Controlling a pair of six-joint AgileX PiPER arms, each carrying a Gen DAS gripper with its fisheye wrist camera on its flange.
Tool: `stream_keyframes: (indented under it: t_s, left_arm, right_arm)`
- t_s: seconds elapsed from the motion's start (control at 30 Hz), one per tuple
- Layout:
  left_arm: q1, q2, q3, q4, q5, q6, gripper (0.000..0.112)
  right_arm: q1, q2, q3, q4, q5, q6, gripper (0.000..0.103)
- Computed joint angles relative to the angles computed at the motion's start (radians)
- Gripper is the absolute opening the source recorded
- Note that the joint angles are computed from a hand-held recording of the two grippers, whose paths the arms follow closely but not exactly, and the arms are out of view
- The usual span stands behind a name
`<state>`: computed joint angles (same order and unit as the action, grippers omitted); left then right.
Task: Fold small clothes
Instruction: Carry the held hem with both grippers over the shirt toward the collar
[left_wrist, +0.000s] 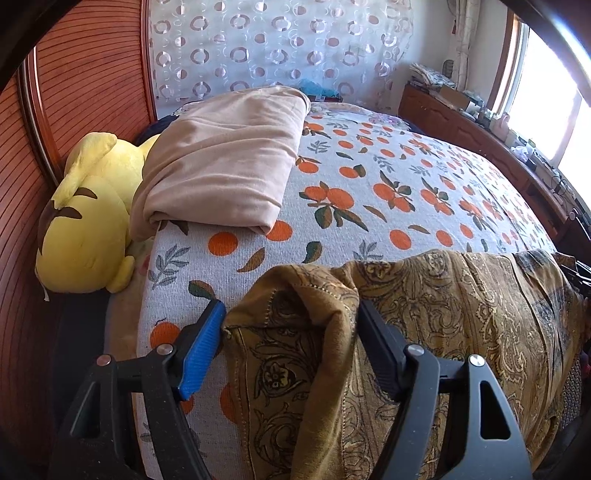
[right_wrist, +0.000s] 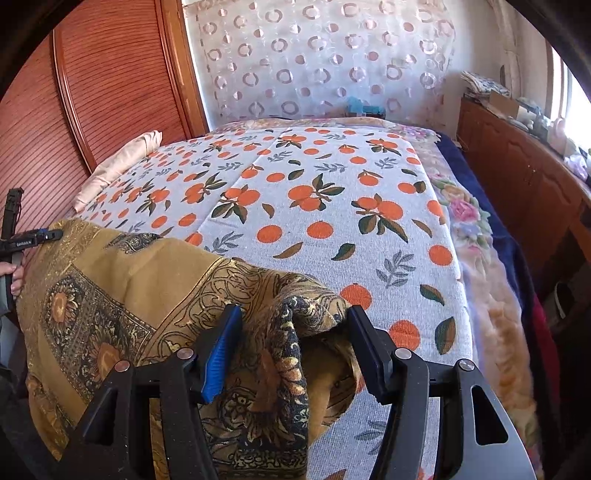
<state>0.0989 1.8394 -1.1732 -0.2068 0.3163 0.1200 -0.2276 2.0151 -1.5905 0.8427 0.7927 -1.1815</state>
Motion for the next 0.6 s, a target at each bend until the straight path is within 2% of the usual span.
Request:
stream_keyframes:
  t_s: [0.17, 0.23, 0.37, 0.47, 0.53, 0.6]
  left_arm:
    - [-0.010, 0.001, 0.003, 0.060, -0.011, -0.051, 0.074]
    - [-0.014, 0.001, 0.004, 0.078, -0.015, -0.070, 0.073]
    - [-0.007, -0.007, 0.013, -0.033, -0.012, 0.047, 0.060]
    - [0.000, -0.011, 0.008, -0.109, 0.009, 0.120, 0.050]
    - [0.004, -0.014, 0.009, -0.146, 0.014, 0.157, 0.042]
    - [0.008, -0.021, 0.011, -0.214, 0.027, 0.220, 0.027]
  right_arm:
    - [0.015, 0.007, -0.010, -0.021, -0.061, 0.021, 0.062]
    - [0.015, 0.020, -0.020, -0.028, -0.054, 0.032, 0.064]
    - [0.006, 0.017, 0.001, 0.006, -0.052, -0.004, 0.064]
    - [0.000, 0.013, 0.002, 0.009, -0.024, -0.023, 0.052]
    - [-0.010, 0.014, 0.000, 0.023, 0.016, -0.050, 0.032]
    - [-0.014, 0.013, 0.001, 0.031, 0.050, -0.067, 0.023]
